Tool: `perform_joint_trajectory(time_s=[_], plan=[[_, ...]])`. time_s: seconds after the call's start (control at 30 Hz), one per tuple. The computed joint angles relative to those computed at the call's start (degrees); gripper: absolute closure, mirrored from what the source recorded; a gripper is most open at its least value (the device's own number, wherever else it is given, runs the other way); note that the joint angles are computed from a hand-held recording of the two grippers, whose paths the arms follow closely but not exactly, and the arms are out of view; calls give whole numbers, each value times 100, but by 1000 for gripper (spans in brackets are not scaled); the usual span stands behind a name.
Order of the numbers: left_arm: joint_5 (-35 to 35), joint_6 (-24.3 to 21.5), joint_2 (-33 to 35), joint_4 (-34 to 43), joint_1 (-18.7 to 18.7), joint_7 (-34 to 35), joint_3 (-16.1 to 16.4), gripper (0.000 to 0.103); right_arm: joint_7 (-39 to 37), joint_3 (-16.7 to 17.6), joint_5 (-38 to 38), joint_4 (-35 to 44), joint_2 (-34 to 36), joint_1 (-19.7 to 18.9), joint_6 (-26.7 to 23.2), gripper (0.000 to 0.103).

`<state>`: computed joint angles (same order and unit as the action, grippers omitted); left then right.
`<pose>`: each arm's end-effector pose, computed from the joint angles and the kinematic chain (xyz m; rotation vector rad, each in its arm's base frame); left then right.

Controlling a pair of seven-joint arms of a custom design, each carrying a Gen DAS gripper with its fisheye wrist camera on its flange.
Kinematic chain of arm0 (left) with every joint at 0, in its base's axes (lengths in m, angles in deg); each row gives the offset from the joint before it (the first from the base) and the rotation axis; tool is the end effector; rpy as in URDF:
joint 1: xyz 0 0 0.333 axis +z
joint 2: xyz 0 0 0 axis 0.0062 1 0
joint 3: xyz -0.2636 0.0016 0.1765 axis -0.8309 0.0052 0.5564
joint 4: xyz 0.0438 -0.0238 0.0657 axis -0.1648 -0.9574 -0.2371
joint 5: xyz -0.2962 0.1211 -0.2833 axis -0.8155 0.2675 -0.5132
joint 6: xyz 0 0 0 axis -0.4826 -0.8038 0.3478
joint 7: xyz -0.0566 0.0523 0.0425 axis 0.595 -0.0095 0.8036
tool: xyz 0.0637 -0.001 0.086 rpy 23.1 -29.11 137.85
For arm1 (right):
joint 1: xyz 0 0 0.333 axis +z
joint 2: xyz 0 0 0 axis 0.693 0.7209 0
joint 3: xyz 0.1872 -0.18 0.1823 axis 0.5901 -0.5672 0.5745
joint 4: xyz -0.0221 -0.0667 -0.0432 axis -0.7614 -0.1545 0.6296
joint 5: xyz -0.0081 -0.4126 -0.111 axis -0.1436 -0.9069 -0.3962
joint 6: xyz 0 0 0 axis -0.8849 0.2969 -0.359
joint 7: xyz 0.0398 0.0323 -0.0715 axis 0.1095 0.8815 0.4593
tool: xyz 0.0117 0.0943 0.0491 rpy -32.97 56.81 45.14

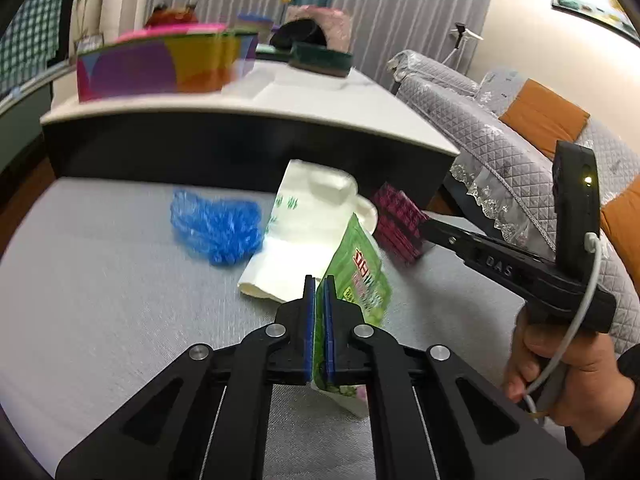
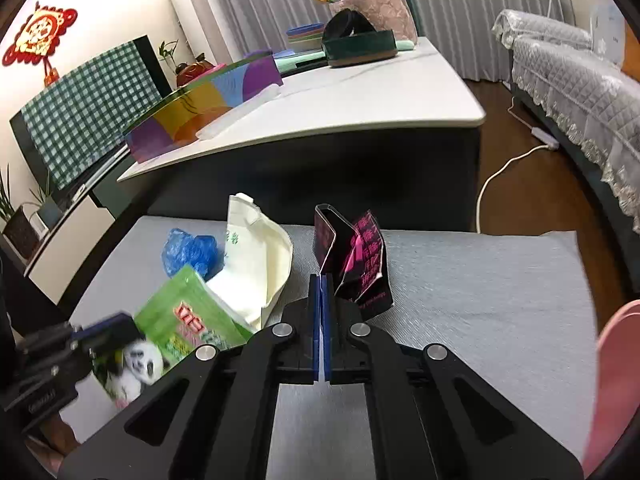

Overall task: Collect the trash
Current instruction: 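Return to the table and grasp the green snack packet with the left tool, then grasp the pink-black wrapper with the right tool while the left tool holds the packet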

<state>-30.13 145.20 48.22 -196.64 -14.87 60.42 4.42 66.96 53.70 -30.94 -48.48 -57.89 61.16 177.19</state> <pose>0.5041 -0.2790 0.5011 -1.6867 1.9424 -1.0663 0.5678 0.1693 0.4737 -1.7112 1.5304 -0.4088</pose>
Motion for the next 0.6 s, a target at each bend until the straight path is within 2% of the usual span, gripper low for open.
perform_joint_trajectory(time_s=[0.07,0.13,0.33,0.43,0.6], plan=[[-100,-17,-38,14,-83,159,37,99,228,18,-320,-139,-170,-62,-55,102],[-624,-127,-53,14,-333,635,194,99,531,63,-755,-312,-388,-144,-121,102],[-1031,-229,-127,-73,-490,1101,155,98,1153,190,-1639,-933,-1122,-377,-269,102],[-841,-278,-175,-120,-417,1014,32,98,1384,197,-1856,-1176,-1482,-451,-454,102],[-131,-269,-312,-142,-206,574,-196,101,1496,211,-2116,-1449,-1989,-524,-671,102]])
